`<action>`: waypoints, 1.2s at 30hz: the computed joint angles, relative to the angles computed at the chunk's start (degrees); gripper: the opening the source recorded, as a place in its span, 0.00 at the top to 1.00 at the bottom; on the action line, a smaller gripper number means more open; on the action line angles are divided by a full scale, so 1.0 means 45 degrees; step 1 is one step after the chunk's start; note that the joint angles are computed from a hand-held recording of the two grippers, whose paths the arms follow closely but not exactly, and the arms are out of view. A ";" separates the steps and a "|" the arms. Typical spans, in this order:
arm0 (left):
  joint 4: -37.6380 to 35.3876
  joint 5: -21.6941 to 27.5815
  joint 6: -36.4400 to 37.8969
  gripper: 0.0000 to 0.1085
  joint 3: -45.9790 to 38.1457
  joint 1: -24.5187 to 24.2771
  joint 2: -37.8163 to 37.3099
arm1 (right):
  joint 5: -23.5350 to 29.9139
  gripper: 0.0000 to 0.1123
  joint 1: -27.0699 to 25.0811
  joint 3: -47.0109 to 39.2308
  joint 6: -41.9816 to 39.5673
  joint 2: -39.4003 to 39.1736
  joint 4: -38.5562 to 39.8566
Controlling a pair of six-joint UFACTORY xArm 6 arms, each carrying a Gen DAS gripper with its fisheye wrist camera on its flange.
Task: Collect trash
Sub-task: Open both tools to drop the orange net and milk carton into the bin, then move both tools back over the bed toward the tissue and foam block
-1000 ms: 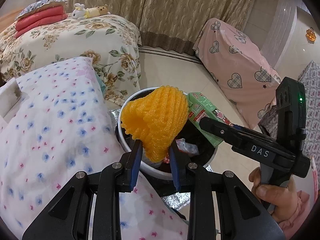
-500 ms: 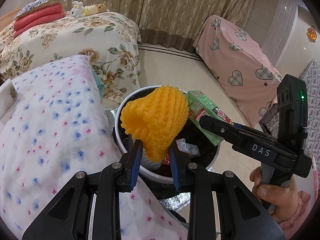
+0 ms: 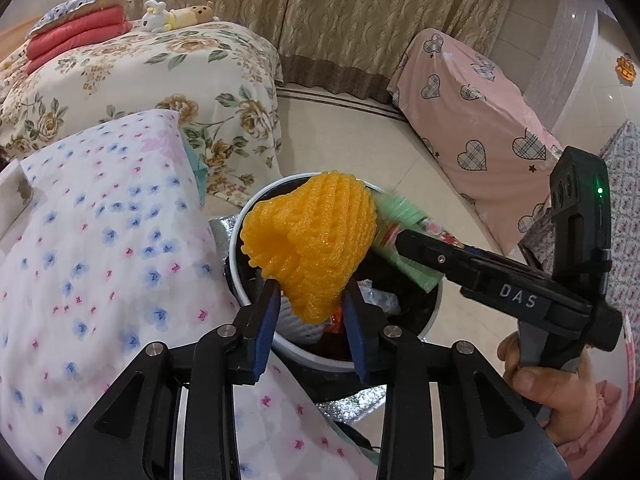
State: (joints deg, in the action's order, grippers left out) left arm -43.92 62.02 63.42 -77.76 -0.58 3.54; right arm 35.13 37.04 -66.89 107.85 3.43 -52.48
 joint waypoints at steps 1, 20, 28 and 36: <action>0.0023 0.0043 -0.0041 0.67 -0.0068 0.0031 0.0057 | -0.0011 0.48 0.0004 0.0054 0.0140 -0.0040 -0.0068; -0.0764 -0.0246 0.0261 0.50 0.0279 0.2243 -0.0080 | 0.0159 0.27 0.0540 -0.1813 -0.0043 0.1054 -0.0059; -0.0972 -0.0618 0.0100 0.46 -0.0229 0.3422 0.0531 | -0.0479 0.25 0.0863 -0.4475 -0.1970 0.3272 0.1102; -0.0879 -0.0976 -0.0708 0.45 -0.1494 0.4403 0.1740 | -0.0449 0.25 0.1124 -0.7666 -0.4622 0.5693 0.2976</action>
State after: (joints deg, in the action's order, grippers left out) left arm -47.87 57.63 60.23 -84.48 19.24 11.37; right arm 33.11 42.10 -101.38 87.05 29.04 -39.09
